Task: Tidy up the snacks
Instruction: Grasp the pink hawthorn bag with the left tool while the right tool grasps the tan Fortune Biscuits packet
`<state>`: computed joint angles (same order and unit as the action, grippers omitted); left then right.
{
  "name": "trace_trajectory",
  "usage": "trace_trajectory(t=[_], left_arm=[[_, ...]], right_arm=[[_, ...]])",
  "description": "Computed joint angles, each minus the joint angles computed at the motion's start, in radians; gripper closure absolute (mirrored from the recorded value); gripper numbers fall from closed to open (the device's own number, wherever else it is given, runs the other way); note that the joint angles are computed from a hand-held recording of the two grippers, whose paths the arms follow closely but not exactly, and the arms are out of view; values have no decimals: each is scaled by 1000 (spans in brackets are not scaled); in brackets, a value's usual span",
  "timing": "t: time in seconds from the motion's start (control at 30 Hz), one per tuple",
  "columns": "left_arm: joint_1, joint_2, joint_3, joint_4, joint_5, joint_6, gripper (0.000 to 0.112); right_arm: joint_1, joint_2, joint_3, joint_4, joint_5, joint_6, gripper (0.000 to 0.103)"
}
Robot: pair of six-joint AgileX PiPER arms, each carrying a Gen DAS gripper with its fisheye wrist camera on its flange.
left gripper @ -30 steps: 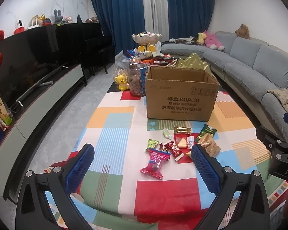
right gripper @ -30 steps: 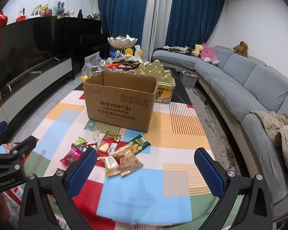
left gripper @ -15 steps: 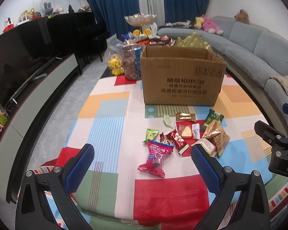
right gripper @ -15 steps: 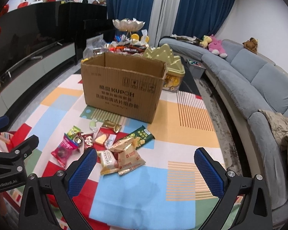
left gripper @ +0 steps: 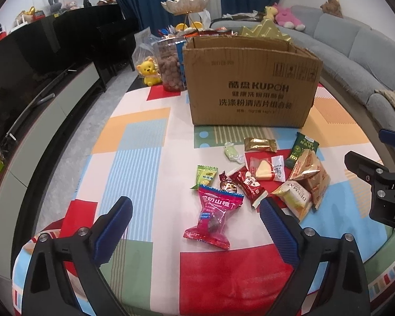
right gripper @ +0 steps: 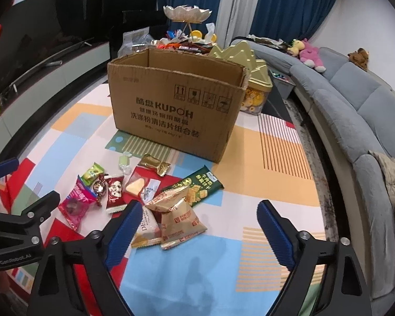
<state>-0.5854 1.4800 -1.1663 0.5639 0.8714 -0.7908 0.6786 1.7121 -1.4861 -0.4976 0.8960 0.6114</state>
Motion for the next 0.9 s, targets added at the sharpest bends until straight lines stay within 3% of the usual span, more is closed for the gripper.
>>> trace_trajectory(t=[0.27,0.53,0.9], left_arm=[[27,54,3,-43,-41,56,22],[50,106,9,-98,-74,110,30],[79,160,5,-150,-97,152,42]], right_arm=[[-21,39,5,45,-23,-52,19],[-55,96,-12,117,-42,-144,31],[-89,167,-55,226,-56,-276,39]])
